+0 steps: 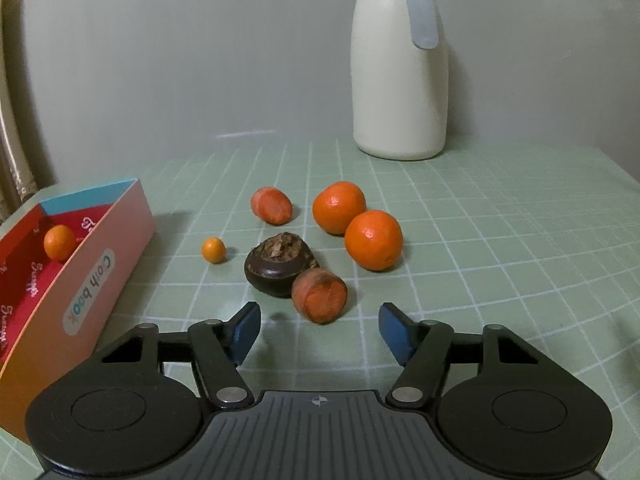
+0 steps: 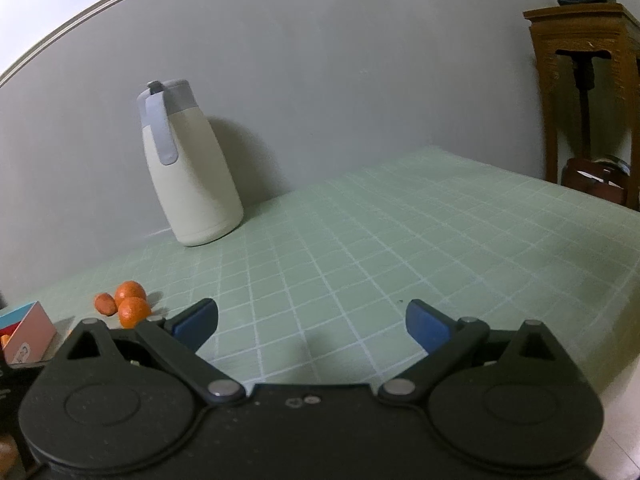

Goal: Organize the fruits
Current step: 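Reach the left tool to the reddish-brown oval nut and close on it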

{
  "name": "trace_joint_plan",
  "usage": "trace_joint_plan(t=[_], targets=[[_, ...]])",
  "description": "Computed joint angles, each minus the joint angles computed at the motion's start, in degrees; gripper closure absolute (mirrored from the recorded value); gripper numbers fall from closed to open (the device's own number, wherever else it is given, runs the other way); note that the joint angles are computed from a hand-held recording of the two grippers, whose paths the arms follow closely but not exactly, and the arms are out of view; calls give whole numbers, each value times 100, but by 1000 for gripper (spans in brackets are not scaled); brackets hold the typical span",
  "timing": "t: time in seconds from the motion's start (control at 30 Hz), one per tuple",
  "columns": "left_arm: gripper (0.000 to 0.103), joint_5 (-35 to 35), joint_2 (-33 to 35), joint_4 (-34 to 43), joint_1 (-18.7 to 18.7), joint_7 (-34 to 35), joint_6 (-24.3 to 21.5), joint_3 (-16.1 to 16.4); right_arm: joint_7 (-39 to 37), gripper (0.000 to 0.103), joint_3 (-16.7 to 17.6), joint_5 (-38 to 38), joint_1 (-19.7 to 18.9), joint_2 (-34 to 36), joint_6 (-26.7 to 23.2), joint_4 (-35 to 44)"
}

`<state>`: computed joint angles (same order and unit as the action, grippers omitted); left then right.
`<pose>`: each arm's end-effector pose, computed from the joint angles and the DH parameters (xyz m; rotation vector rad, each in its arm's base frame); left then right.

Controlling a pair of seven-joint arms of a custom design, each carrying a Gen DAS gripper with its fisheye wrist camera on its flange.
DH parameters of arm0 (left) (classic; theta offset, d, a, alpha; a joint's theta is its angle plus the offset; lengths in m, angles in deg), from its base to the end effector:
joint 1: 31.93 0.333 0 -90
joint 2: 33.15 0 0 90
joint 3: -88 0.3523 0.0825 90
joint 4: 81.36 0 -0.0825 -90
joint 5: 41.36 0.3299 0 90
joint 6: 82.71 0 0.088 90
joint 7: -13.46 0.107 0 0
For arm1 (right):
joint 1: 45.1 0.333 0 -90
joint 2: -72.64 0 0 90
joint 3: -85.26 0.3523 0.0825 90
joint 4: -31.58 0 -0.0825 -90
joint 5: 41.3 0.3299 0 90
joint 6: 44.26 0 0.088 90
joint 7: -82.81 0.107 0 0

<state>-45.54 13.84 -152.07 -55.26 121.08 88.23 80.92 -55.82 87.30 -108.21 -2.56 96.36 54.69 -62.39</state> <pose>0.6966 -0.3562 0.4411 -1.0443 2.2086 -1.0508 0.5053 0.3739 0.4609 -0.5328 2.2339 -1.2791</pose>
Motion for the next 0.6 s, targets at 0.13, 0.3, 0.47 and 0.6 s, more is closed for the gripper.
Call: trace_joint_plan(t=[0.13, 0.3, 0.47, 0.6], targets=[[37, -1, 18, 21, 12, 11, -18, -20, -51, 2, -1, -44, -24, 2, 137, 8], [38, 38, 99, 188, -132, -237, -84, 204, -78, 2, -12, -47, -78, -18, 323, -27], [38, 132, 249, 505, -215, -532, -283, 328, -87, 1, -15, -24, -127, -23, 495, -55], [42, 219, 399, 831, -231, -784, -530, 364, -179, 1, -25, 26, -157, 11, 604, -29]])
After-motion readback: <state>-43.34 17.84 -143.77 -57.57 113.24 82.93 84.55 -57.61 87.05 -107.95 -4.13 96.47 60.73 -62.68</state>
